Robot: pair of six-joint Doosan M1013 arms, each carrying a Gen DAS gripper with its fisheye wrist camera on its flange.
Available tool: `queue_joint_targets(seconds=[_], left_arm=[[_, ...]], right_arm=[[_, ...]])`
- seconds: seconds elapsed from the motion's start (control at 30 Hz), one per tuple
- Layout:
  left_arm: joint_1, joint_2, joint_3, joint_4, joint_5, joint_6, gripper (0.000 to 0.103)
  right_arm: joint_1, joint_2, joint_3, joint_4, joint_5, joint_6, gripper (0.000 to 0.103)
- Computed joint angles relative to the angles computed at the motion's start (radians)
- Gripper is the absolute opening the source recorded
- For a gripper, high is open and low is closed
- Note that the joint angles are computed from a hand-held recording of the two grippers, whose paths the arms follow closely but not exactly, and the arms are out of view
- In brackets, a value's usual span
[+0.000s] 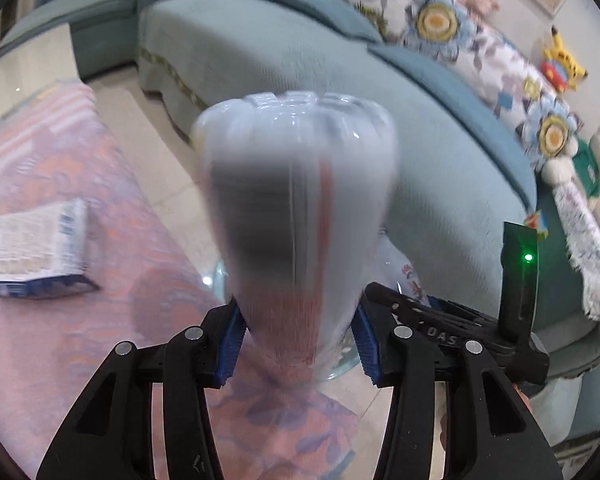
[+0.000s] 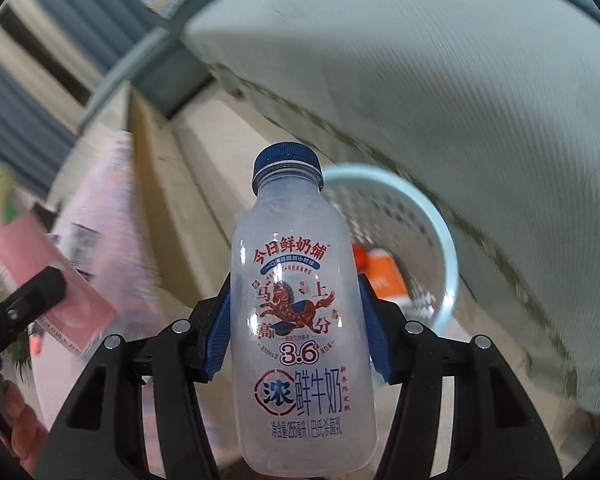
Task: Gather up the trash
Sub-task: 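Carry the spray can and milk bottle over the blue wastebasket and open both tools, then move both tools back over the table toward the milk cartons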
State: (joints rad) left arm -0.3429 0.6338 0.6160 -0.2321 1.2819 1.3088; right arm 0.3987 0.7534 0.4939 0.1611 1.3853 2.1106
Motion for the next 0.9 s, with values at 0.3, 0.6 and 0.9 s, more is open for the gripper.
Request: queue_joint_targets(seconds=[0.3, 0.6, 0.9], left_arm=[[-0.014, 0.071, -0.056, -0.018, 0.082, 0.017, 0.046], [-0.015, 0.078, -0.058, -0.014, 0.107, 0.03, 0.058], [0.0, -0.013, 0.056, -0.025, 0.011, 0.033, 0.059]], right_arm=[[-0.019, -0.001, 0.101, 0.021, 0.032, 0.055, 0.054], [-0.026, -0.001, 0.12, 0.031, 0.034, 0.104, 0.057], [-0.004, -0.021, 0.088, -0.034, 0.029, 0.056, 0.063]])
